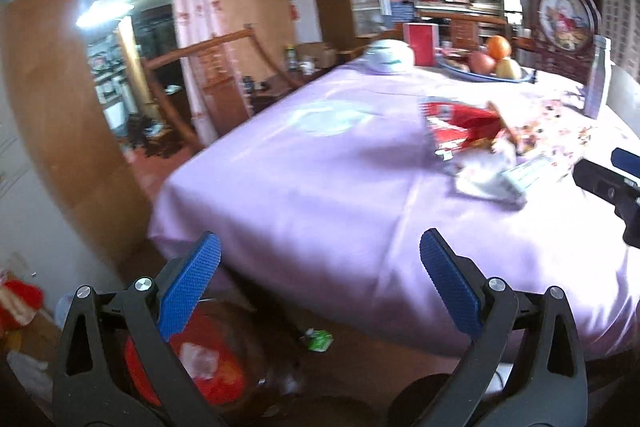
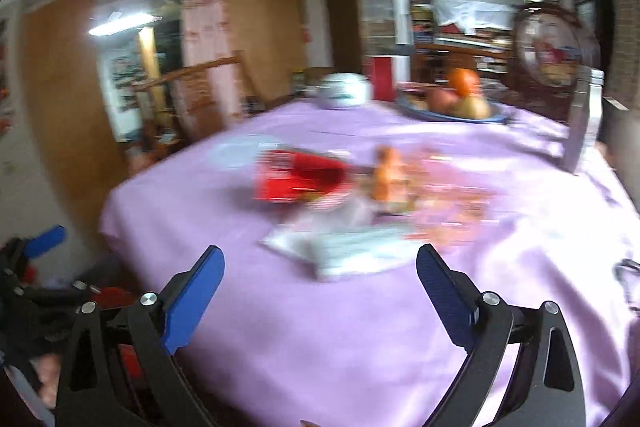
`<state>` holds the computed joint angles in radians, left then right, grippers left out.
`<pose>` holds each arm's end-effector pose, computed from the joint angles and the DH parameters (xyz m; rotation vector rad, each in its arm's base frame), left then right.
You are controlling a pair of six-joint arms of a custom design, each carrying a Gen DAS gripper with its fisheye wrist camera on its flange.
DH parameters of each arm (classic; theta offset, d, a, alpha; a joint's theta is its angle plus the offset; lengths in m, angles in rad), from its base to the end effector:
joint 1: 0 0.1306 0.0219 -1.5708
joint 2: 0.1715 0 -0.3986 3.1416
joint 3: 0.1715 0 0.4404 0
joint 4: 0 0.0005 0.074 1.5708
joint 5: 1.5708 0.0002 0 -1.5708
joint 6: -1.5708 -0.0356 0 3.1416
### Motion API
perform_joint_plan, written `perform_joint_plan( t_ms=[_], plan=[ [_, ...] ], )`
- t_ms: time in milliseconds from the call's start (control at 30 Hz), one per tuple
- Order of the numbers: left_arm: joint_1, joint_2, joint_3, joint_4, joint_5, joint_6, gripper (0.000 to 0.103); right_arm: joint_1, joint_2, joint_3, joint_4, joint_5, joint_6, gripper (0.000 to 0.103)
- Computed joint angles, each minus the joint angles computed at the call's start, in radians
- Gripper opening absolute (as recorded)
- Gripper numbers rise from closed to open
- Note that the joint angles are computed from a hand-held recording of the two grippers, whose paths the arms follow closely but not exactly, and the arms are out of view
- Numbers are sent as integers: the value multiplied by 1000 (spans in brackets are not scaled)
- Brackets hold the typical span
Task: Collect trash
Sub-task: 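Move both tools back to the table toward the red snack bag, then grasp the red snack bag with the left tool and lift it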
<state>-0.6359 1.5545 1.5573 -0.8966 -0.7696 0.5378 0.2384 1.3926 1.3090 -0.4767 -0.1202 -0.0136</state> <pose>0.4860 -0.3286 0.4479 -0.2016 2.1719 0.3072 0.5341 0.1337 0.4341 -0.3105 2.1164 0.2762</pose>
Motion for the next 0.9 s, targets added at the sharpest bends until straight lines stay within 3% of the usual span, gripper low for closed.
perform_joint_plan(
  t_ms=[133, 300, 367, 500, 600, 700, 767, 833, 900],
  plan=[
    [29, 103, 115, -5, 117, -43, 96, -54, 24, 5, -10, 42, 2, 97],
    [35, 202, 231, -29, 153, -90, 96, -88, 62, 23, -30, 102, -15, 97],
    [42, 238, 288, -32, 189, -116, 96, -99, 68, 33, -55, 74, -46, 97],
    [51, 354, 478, -61, 275, -166, 96, -105, 90, 54, -73, 74, -86, 97],
    [43, 458, 637, -82, 254, -229, 96, -94, 101, 69, -92, 91, -68, 97],
    [47, 625, 897, -196, 225, -252, 96, -91, 114, 87, -115, 87, -51, 97],
    [60, 749, 1096, -321, 206, -222, 96, -91, 112, 86, -113, 92, -56, 97],
    [80, 765, 1110, -366, 220, -178, 96, -91, 105, 76, -98, 101, -66, 97],
    [97, 658, 923, -294, 252, -149, 96, -90, 98, 68, -83, 110, -67, 97]
  ],
)
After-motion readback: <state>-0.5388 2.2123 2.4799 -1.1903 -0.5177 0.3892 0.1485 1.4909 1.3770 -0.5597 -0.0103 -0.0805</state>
